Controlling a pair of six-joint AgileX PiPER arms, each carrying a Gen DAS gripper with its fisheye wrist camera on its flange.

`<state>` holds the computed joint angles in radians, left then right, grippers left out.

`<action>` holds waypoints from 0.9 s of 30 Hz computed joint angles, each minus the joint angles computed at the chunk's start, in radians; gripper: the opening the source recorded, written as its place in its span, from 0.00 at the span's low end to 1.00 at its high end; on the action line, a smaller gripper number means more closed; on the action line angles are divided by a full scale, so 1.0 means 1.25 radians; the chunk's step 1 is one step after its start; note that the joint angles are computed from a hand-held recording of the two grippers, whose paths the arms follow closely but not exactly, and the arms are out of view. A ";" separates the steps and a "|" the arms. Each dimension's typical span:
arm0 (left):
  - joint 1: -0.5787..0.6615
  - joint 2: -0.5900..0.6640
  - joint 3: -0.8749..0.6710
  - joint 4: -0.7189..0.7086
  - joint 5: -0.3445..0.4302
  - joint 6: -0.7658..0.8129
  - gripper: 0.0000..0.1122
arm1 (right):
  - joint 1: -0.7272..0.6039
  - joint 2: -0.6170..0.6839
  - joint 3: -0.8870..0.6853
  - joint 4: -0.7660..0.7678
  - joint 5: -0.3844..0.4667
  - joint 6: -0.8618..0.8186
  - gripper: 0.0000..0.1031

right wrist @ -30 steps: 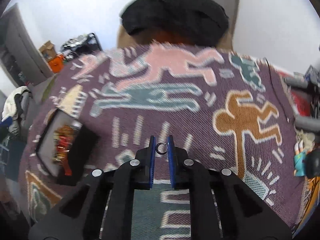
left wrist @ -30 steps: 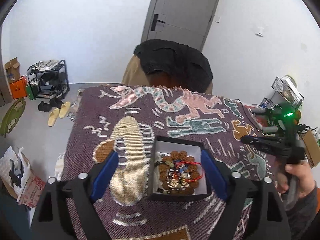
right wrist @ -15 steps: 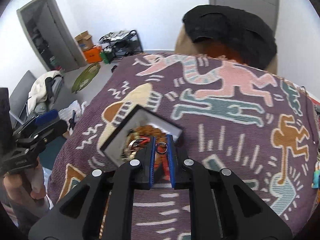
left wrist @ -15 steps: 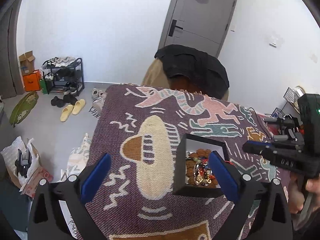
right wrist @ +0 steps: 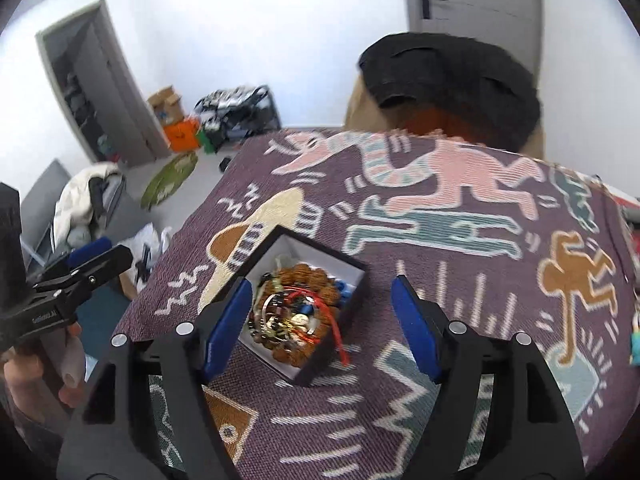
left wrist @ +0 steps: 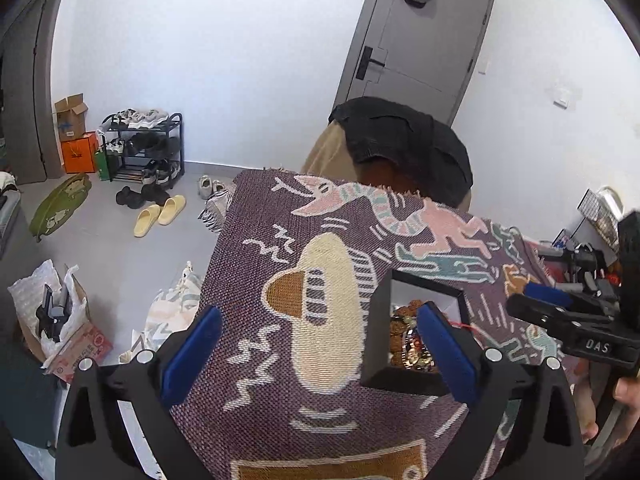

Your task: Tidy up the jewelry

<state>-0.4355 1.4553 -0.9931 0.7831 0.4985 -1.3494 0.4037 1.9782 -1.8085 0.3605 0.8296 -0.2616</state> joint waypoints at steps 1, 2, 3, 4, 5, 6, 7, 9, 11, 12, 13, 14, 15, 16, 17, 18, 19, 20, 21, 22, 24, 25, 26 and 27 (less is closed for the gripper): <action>-0.009 -0.006 0.001 0.006 0.003 -0.011 0.84 | -0.010 -0.020 0.031 0.018 -0.015 -0.010 0.80; -0.020 -0.009 -0.002 0.015 0.010 -0.023 0.84 | -0.021 -0.045 0.069 0.038 -0.033 -0.023 0.81; -0.030 -0.011 -0.005 0.024 0.018 -0.033 0.84 | -0.027 -0.062 0.095 0.053 -0.047 -0.033 0.82; -0.047 -0.013 -0.010 0.039 0.032 -0.050 0.84 | -0.035 -0.083 0.126 0.071 -0.060 -0.048 0.82; -0.064 -0.015 -0.016 0.050 0.044 -0.062 0.84 | -0.045 -0.105 0.158 0.089 -0.071 -0.065 0.83; -0.079 -0.015 -0.023 0.059 0.056 -0.071 0.84 | -0.054 -0.123 0.180 0.102 -0.077 -0.076 0.86; -0.096 -0.015 -0.030 0.068 0.068 -0.080 0.84 | -0.061 -0.140 0.199 0.112 -0.080 -0.085 0.89; -0.129 -0.015 -0.044 0.085 0.094 -0.096 0.84 | -0.079 -0.174 0.238 0.139 -0.092 -0.108 0.91; -0.174 -0.018 -0.055 0.131 0.127 -0.142 0.84 | -0.100 -0.215 0.277 0.162 -0.101 -0.127 0.92; -0.188 -0.018 -0.061 0.141 0.140 -0.149 0.84 | -0.108 -0.227 0.288 0.173 -0.099 -0.137 0.92; -0.209 -0.017 -0.073 0.148 0.164 -0.153 0.84 | -0.119 -0.247 0.304 0.188 -0.096 -0.151 0.92; -0.229 -0.019 -0.081 0.159 0.184 -0.162 0.84 | -0.127 -0.266 0.318 0.195 -0.095 -0.163 0.92; -0.242 -0.020 -0.086 0.167 0.196 -0.168 0.84 | -0.133 -0.284 0.331 0.198 -0.095 -0.173 0.94; -0.262 -0.020 -0.094 0.176 0.214 -0.174 0.84 | -0.140 -0.300 0.344 0.202 -0.094 -0.183 0.95; -0.274 -0.021 -0.101 0.179 0.227 -0.175 0.84 | -0.145 -0.313 0.354 0.206 -0.094 -0.191 0.95; -0.293 -0.018 -0.112 0.185 0.249 -0.178 0.84 | -0.157 -0.331 0.368 0.221 -0.087 -0.205 0.95; -0.310 -0.017 -0.121 0.190 0.266 -0.181 0.84 | -0.169 -0.344 0.376 0.231 -0.076 -0.211 0.95; -0.325 -0.015 -0.131 0.188 0.281 -0.178 0.84 | -0.179 -0.354 0.383 0.236 -0.069 -0.212 0.95; -0.339 -0.015 -0.139 0.189 0.297 -0.177 0.84 | -0.188 -0.367 0.394 0.239 -0.070 -0.211 0.95; -0.359 -0.014 -0.146 0.200 0.319 -0.188 0.84 | -0.195 -0.378 0.404 0.241 -0.074 -0.213 0.95; -0.392 -0.010 -0.161 0.207 0.352 -0.193 0.84 | -0.214 -0.399 0.423 0.257 -0.066 -0.225 0.95; -0.404 -0.009 -0.166 0.209 0.364 -0.195 0.84 | -0.226 -0.413 0.436 0.270 -0.061 -0.237 0.95; -0.415 -0.007 -0.172 0.212 0.377 -0.197 0.84 | -0.237 -0.428 0.451 0.281 -0.061 -0.250 0.95; -0.436 -0.002 -0.180 0.219 0.399 -0.201 0.84 | -0.248 -0.442 0.463 0.294 -0.056 -0.262 0.95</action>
